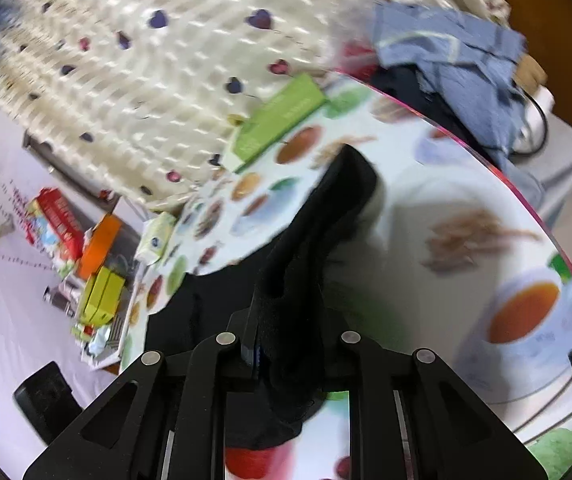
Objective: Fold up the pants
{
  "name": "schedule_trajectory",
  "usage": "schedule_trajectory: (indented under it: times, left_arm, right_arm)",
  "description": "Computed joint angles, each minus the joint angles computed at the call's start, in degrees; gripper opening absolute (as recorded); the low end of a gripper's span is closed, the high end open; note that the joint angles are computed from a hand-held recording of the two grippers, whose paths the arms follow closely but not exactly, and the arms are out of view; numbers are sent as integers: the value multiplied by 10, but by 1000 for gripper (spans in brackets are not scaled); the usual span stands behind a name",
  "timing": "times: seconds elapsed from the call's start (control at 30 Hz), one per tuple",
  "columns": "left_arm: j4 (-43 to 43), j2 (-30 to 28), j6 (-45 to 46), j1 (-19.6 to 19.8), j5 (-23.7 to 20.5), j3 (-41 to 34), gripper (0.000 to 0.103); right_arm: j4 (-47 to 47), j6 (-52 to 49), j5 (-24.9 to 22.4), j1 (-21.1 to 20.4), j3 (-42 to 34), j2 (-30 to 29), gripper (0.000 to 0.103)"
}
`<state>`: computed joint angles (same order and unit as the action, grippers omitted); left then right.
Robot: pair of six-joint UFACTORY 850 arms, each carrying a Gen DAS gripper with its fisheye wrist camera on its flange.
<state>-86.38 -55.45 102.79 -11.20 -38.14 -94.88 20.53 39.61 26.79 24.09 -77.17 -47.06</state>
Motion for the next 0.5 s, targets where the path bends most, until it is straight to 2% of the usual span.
schedule_trajectory:
  times: [0.27,0.5]
  left_arm:
    - [-98,-2,25,47,79,6,14]
    - [-105,-14,4,73,105,-1,14]
  right_arm:
    - [-10,-89,-55,14,-95,-25,19]
    - [-28,-170,-144,36,-234,-80,19]
